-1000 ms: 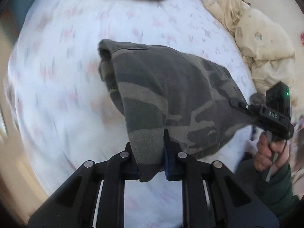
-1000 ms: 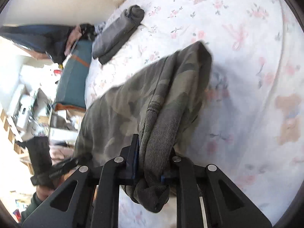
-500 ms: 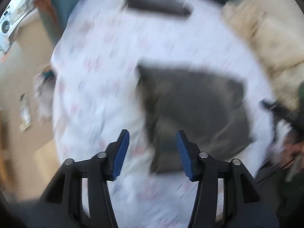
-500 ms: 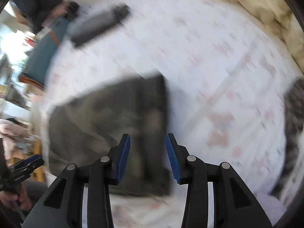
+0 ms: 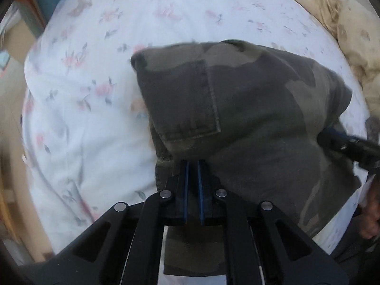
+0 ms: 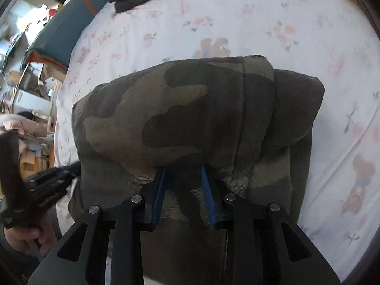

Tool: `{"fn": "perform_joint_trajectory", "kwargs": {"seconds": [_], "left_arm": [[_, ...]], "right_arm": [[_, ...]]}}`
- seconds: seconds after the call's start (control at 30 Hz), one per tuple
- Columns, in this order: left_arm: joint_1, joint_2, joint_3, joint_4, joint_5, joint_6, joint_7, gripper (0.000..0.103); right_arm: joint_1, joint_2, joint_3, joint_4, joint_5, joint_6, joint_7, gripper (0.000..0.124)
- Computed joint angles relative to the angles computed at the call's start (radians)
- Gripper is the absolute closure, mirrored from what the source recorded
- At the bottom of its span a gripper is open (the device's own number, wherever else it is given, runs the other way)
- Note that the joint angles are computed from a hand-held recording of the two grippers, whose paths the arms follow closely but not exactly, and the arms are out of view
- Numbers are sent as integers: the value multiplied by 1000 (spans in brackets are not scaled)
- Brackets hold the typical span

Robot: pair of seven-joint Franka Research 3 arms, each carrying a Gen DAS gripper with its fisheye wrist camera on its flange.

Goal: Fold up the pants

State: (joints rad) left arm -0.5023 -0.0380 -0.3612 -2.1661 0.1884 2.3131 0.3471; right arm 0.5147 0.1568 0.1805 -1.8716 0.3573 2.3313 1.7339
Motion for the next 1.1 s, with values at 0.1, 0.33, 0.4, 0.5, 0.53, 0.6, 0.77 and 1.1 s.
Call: {"fn": "perform_joint_trajectory", "kwargs": {"seconds": [0.1,0.33,0.4,0.5,0.53,0.6,0.77,1.1], "left_arm": [[11,-77,20,-47,-95,60,-1,98],[109,-210,52,-82,-27,79,-84,31],[122,-179,86,-78,-60,106,-30,31],[137,-120,128,-101,-175,205,54,34],[140,-102,127,-104,-200,224,67,38],[143,-82,119,-111,-237,264,85,45],[150,-36,90,-54,-175,264,67,45],[143,0,79,-5,-211,187,132,95]], "right_arm": [[-24,-54,-5,-15,85,38,-32,88],[-106,18,-42,112,223,77,-59,72],[-123,68,-39,149,260,69,-62,72],[-126,135,-32,188,245,66,-53,75],[-126,148,-28,193,242,66,-55,76],[-143,171,-4,208,300,52,-99,81],[-142,162,9,216,327,66,-175,83],[-131,208,-10,242,250,-46,-60,101]]}}
